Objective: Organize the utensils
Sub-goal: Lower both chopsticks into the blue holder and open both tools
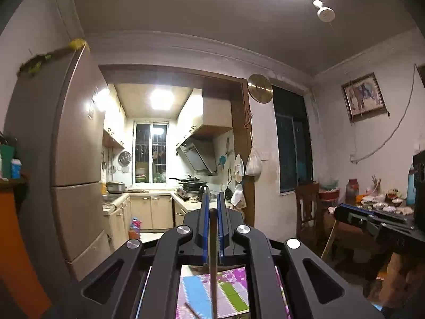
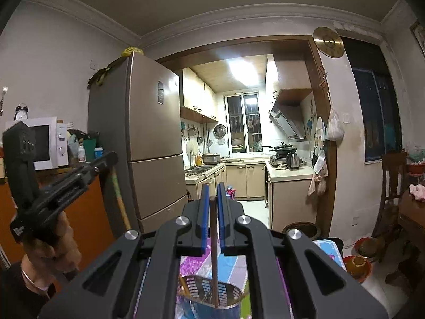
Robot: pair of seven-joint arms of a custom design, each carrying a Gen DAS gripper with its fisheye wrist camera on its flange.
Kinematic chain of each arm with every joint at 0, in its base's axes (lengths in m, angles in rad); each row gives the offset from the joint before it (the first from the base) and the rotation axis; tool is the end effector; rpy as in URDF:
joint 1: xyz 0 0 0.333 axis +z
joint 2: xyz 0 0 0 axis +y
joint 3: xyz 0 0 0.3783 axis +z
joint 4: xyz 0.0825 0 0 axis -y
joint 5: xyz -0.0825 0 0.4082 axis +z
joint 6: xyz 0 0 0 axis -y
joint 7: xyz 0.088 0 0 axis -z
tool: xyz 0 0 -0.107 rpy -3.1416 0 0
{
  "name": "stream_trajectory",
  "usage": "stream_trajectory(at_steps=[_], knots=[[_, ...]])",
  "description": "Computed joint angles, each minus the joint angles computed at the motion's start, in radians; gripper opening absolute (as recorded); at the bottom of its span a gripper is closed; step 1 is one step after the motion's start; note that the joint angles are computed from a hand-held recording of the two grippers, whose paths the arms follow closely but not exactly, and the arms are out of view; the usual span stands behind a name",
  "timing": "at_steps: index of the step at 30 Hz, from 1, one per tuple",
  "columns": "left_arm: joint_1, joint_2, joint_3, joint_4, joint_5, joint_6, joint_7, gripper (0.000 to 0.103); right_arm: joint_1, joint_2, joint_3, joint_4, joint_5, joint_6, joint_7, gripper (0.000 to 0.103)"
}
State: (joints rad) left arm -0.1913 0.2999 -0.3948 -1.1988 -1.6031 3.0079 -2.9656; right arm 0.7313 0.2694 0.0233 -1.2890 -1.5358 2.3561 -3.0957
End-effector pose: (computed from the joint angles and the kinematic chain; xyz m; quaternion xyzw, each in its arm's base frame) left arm 0.6566 -0.2715 0.7919 -0.2703 0.6091 -0.6679 0.3314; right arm 0.5398 0.4846 0.7644 -0.4752 0.5332 -0.4817 0.5078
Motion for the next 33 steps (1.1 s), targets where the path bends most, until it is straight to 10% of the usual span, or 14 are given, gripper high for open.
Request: stream_trajectory(at_steps=[17,22,25,33], knots=[[-0.035,0.265,-0.013,0.142,0.464,-0.033,-0.42,0.007,-0.038,0.132,-0.077,0.067,0.151,0.116,0.014,0.005],[-0.054,0.273,0.001,0.096,0.585,0.053,-0.487,0.007,-0.03,0.168,-0.091,0.084,0.254,0.099,-0.056,0.006],[-0.086,0.268,0.044,0.074,0.668,0.123,-0.55,0.007,-0.012,0.165,-0.109,0.083,0.262,0.075,-0.052,0.03],[-0.087,0.189,0.059,-0.061,0.779,0.299,-0.613,0.007,0.023,0.085,-0.096,0.004,0.159,-0.006,0.018,0.03]])
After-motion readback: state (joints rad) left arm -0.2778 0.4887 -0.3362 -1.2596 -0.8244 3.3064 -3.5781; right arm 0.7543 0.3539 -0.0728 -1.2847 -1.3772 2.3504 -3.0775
